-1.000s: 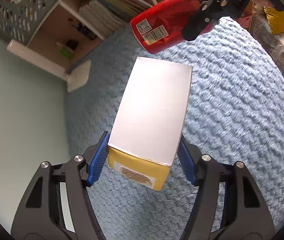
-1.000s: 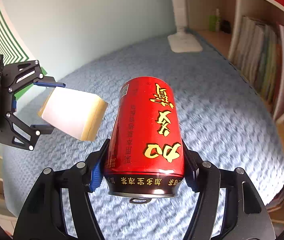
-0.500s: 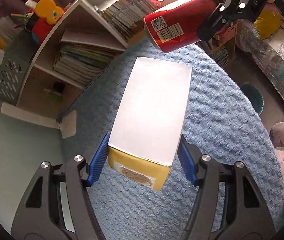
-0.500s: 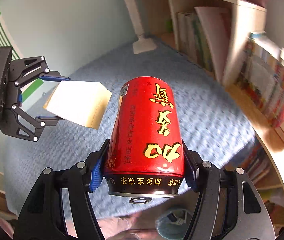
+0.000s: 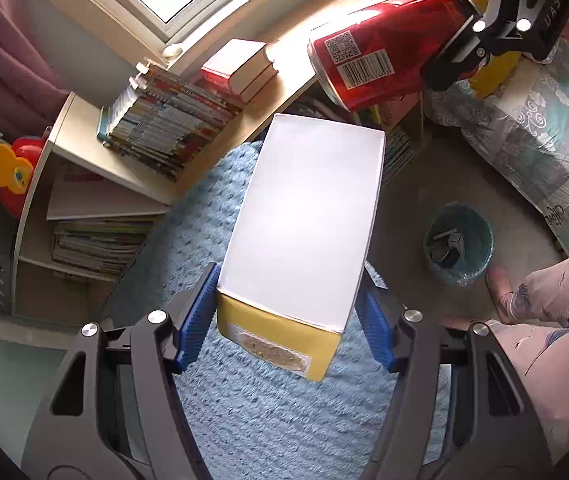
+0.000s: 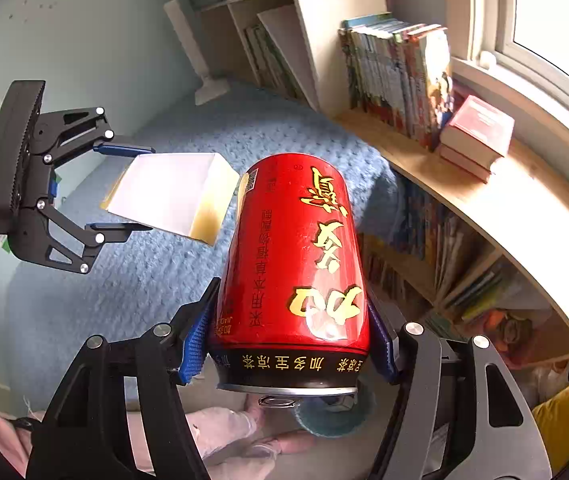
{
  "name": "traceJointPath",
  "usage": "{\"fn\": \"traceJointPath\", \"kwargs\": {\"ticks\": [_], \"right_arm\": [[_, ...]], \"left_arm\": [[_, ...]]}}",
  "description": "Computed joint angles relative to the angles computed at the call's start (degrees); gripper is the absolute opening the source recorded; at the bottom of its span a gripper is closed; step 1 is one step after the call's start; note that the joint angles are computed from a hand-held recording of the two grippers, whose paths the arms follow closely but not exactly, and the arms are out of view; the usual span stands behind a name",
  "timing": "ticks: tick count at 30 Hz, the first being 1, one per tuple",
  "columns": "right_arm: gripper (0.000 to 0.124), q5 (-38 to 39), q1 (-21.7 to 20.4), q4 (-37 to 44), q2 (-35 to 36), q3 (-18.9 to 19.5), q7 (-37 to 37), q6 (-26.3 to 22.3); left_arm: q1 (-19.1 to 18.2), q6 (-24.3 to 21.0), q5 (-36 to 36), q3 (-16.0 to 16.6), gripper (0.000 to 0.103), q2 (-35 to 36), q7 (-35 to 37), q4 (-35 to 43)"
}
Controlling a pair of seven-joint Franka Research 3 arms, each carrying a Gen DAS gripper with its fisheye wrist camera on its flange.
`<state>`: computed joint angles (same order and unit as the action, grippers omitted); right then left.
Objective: Collect trash
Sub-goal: 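Lift the box and red can and carry both over the teal wastebasket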
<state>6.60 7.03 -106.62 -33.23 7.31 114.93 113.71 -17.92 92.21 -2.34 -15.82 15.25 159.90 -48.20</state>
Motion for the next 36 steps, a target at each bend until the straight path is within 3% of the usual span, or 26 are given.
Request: {"fn": "traceJointPath", "kwargs": {"ticks": [15, 21, 28, 36], "right_arm": [[0.065, 7.0, -1.1, -28.8, -25.4, 0.9, 9.7, -3.5], [0.065, 11.2, -0.3, -41.2, -32.9, 1.8, 13.4, -2.0], [0.065, 16.0, 3.5, -53.9, -35.5, 2.9, 15.2, 4.5], [0.065, 20.7, 9.3, -63.5, -31.9, 2.6, 17.8, 15.7]], "left_arm": [[-3.8, 9.2, -4.6, -1.7, 0.062, -19.1, -2.2, -37.8], [-5.9, 11.5, -3.5, -1.9, 0.062, -21.1, -5.2, -47.5], [-7.6, 18.9, -0.3, -2.4, 0.062, -21.6, -8.6, -60.3], [-8.8, 22.8, 4.6, -3.1, 0.062, -19.1, -11.0, -67.6]]}}
